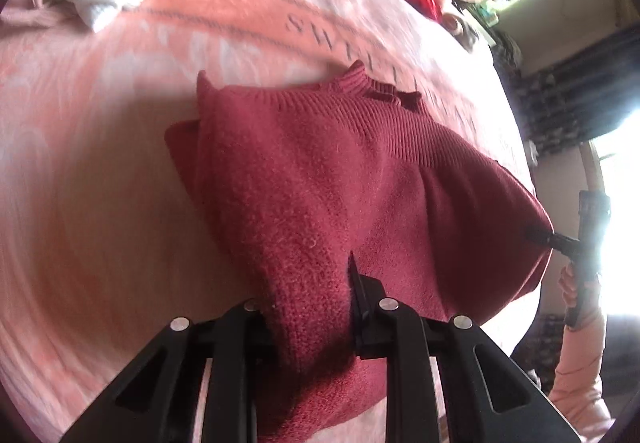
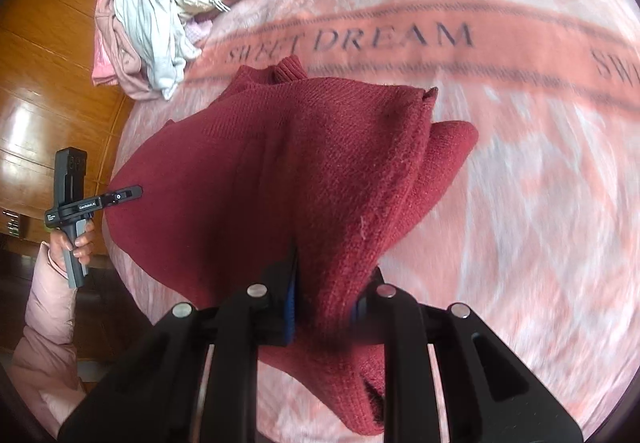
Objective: Fold small clothes
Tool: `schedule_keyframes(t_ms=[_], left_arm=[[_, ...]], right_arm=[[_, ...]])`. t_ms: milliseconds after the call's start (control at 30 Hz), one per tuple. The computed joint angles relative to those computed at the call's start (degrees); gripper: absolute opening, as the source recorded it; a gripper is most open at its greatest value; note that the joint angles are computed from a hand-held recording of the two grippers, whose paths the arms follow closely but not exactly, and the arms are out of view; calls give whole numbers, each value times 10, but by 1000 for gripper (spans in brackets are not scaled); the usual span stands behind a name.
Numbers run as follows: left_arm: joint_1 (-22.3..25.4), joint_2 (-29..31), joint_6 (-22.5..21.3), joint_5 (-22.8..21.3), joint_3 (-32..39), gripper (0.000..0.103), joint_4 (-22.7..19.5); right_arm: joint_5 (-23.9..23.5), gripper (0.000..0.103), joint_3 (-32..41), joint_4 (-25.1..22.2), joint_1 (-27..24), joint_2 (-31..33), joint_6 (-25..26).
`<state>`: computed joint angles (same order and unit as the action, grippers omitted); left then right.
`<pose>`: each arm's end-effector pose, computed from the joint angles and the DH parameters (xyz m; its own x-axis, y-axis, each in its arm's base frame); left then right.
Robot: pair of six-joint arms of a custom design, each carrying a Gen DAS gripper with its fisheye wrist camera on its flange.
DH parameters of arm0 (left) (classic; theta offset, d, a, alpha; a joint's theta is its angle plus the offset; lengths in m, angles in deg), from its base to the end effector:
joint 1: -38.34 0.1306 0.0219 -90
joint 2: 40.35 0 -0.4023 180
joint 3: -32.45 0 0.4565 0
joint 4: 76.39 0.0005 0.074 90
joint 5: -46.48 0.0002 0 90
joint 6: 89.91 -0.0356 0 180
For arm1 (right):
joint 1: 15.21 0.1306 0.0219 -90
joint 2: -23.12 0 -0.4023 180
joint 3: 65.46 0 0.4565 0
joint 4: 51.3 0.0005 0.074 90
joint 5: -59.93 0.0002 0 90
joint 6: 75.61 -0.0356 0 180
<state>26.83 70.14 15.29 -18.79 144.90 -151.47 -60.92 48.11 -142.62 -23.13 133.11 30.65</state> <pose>0.6335 -0.1447 0.4212 -0.9836 -0.0427 -0.1753 0.0439 0.8856 -0.4624 0.6155 -0.0677 0.4327 -0.9776 -0.1067 -0.1813 -0.1828 0.8575 0.4809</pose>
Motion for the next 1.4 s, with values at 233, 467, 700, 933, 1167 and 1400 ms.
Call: schedule_keyframes(t_ms=[233, 467, 700, 933, 1167, 1400], left_arm=[[-11, -65, -4, -26, -133, 24, 47], [-15, -67, 5, -56, -162, 41, 97], [-3, -80, 2, -147, -110, 58, 100], [-23, 7, 29, -154, -19, 57, 105], [-39, 50, 18, -187, 5, 57, 93], [-39, 50, 4, -190, -8, 58, 107]], right_arm=[[18, 20, -158, 56, -28, -89, 0], [-11, 35, -194, 107, -43, -79, -29], [23, 53, -117, 141, -53, -74, -60], [66, 53, -3, 110, -11, 49, -116], [0, 7, 1, 146, -25, 59, -132], [45, 7, -24, 176, -24, 67, -148]])
